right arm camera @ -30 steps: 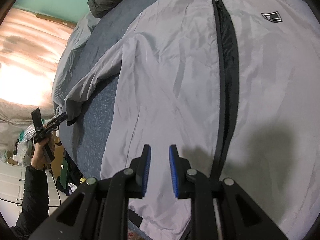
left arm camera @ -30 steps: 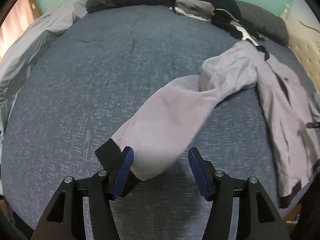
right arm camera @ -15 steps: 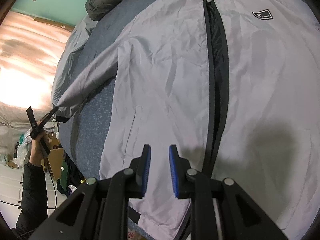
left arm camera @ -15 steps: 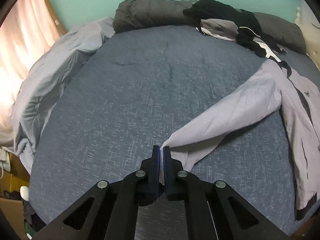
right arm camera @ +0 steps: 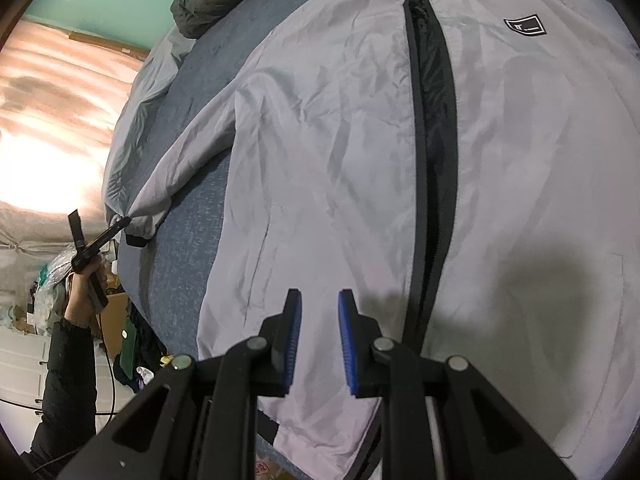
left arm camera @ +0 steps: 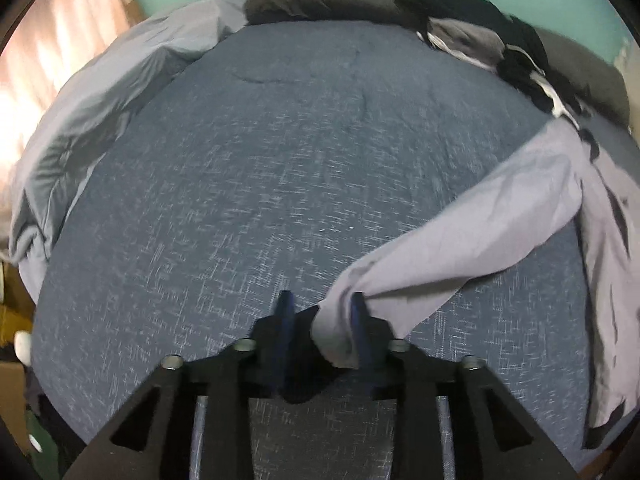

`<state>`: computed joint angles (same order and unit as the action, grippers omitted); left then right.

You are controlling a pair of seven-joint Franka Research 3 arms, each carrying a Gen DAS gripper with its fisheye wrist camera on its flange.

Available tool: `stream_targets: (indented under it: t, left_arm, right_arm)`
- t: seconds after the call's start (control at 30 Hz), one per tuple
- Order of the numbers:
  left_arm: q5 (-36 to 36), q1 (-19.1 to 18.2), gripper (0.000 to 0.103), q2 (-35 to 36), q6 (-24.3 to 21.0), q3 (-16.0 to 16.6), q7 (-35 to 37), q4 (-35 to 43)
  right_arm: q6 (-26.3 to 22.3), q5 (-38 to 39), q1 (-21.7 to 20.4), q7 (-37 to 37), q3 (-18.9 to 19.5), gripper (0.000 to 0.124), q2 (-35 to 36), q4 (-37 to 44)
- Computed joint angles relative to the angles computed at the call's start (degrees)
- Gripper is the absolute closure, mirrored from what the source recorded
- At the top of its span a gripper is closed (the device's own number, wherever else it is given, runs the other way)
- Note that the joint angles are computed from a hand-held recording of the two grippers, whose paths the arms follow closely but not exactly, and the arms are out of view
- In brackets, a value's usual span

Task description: Fold clothes

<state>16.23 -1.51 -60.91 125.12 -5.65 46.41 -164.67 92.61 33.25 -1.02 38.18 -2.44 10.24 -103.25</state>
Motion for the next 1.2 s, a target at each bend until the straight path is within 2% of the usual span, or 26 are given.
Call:
stream_targets:
  t: [0.07,0.2,0.3,0.43,0.67,0.77,0.97,1.2]
  left_arm:
    - [-1.18,-0.36,0.064,-2.59,0.36,1.12,-0.36,-1.29]
    - [-2.36,-1.53,0.065,-5.26,0.00,0.10,-1.27,-2.56]
    - [-2.77,-2.31,0.068,-5.05,0.35,0.28,-1.08,-3.12]
    - [-2.66,-1.96,0.073,-0.78,2.04,1.10,0.27,-3.25]
    - [-4.34,-1.62,0.073,6.31,5.32,2.03,2.28,-3.84]
    - [-4.85,-1.18,0.072,6.68,6.08,1.45,1.86,-4.15]
    - [-6.73,-0.05,0.068,-3.40,7.57,3.41,1.44,-6.59]
    - [-6.04,3.93,0.067,-12.00,7.23,4.06,0.45,-8.36]
  right_arm:
    - [-0.01,0.09,0.00,0.07,0.02,0.106,0.04,-0.18]
    - [0.07,0.08,0.19,0.05,0.16,0.106,-0.17,-0.85]
    - [-0.04,0.08,0.41,-0.18,0.26,0.106,-0.67,-1.44]
    - [-0.13,0.17,0.69,-0.09,0.28,0.106,-1.09,-1.48]
    - [-0.11,-0.03,1.05,-0.03,0.30,0.106,-1.41,-1.33]
    - [0.03,-0.01,1.14,0.13,0.30,0.106,-1.36,-1.24]
    - [0.04,0.00,1.09,0.05,0.26,0.106,-1.16,-0.99]
    - [0.00,0.12,0.96,-0.03,0.25,0.106,-1.22,-1.15]
